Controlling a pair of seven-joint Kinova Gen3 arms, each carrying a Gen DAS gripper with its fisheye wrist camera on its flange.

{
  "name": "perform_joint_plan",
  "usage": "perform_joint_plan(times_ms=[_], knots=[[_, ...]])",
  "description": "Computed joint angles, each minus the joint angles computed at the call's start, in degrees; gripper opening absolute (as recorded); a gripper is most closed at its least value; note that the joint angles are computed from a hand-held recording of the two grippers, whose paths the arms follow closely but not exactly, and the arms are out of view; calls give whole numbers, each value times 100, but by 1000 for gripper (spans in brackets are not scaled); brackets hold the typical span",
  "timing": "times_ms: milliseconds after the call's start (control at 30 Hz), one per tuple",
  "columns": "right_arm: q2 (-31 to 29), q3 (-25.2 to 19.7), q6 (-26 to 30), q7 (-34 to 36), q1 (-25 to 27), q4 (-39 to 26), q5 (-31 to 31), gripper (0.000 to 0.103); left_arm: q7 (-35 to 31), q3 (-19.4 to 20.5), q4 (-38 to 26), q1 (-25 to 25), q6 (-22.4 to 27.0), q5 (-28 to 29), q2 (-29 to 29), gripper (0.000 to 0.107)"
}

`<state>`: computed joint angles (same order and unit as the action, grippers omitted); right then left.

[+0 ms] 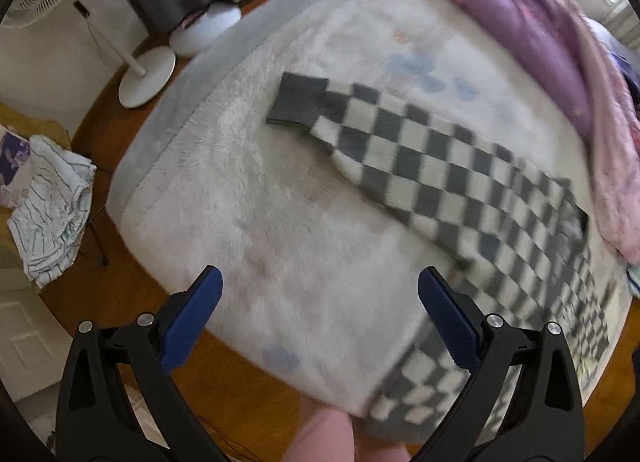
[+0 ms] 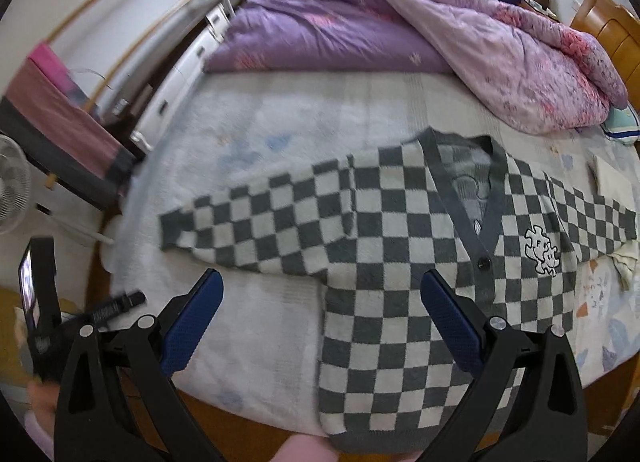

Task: Fold large clothes
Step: 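Move the left tool to the cardigan sleeve cuff and grasp it, then lift the grasped sleeve cuff with the left tool and carry it across the cardigan body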

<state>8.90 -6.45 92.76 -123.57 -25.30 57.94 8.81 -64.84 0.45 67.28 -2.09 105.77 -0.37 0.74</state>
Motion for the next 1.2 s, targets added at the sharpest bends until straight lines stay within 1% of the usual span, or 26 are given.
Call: perform_joint_plan(times_ms=[100,167,200,233,300,400,467,533,567,600,633,667,700,733,767,800,833,867,900,967,1000,1033,1067,1100,1133,1200], knots=[[358,39,64,-37,-79,127,188,95,-117,-261,588,-318,-620,375,221,98],[600,89,67,-102,-103,186,188,95,-81,-386,939,-539,-1065,665,364,98],[724,117,89,-118,-98,188,155,92,-22,-443,1069,-656,-1266,799,476,98],[874,146,132,-132,-85,151,103,88,65,-456,1170,-720,-1425,852,545,98],[1195,190,218,-149,-30,39,-97,86,245,-460,1301,-803,-1763,906,679,98],[1422,240,240,-204,-15,-54,-284,86,328,-470,1439,-954,-2304,1039,908,98],[1514,254,256,-215,-46,-78,-324,86,419,-459,1445,-1005,-2535,1060,1099,97],[1589,259,318,-162,-68,-109,-343,86,491,-474,1467,-971,-2818,1009,1236,87],[1600,261,349,-123,-69,-85,-351,86,507,-415,1414,-1001,-2850,976,1351,70],[1603,265,385,-105,-78,-56,-357,86,457,-389,1362,-1043,-2882,1036,1476,66],[1610,267,414,-84,-78,-39,-367,86,460,-378,1385,-1054,-2993,1066,1520,66],[1617,268,465,-49,-72,-10,-377,86,529,-403,1384,-1012,-3099,1019,1583,62],[1618,275,513,-26,-69,17,-374,86,688,-380,1312,-980,-3112,879,1718,61],[1610,285,546,-18,-63,46,-369,86,768,-286,1269,-1055,-3128,833,1794,61],[1586,291,540,-16,-49,96,-374,86,870,-272,1269,-1083,-3206,830,1831,59],[1560,295,533,-8,-22,135,-392,86,1064,-363,1319,-1033,-3360,798,1799,43],[1525,297,501,9,10,187,-403,86,1297,-512,1372,-877,-3503,672,1724,28],[1498,299,470,26,30,225,-398,86,1521,-598,1379,-756,-3572,454,1638,10],[1466,303,418,59,58,272,-380,86,1651,-577,1412,-707,-3698,321,1542,10],[1334,322,132,140,151,482,-321,85,1713,-388,1473,-684,-3962,10,1273,10],[1270,340,-36,165,201,599,-276,81,1656,-432,1405,-514,-3954,-210,1215,10],[1235,362,-176,198,273,696,-248,74,1506,-520,1233,-249,-3868,-443,1178,10],[1219,373,-280,241,367,762,-278,71,1370,-501,1040,-75,-3754,-673,1150,10],[1201,384,-434,303,503,843,-363,63,1322,-438,921,-8,-3689,-810,1119,10],[1186,396,-615,378,658,927,-467,59,1284,-270,711,3,-3543,-968,1090,10],[1190,417,-925,523,913,1047,-635,47,1168,-130,219,233,-3112,-1358,1114,10]])
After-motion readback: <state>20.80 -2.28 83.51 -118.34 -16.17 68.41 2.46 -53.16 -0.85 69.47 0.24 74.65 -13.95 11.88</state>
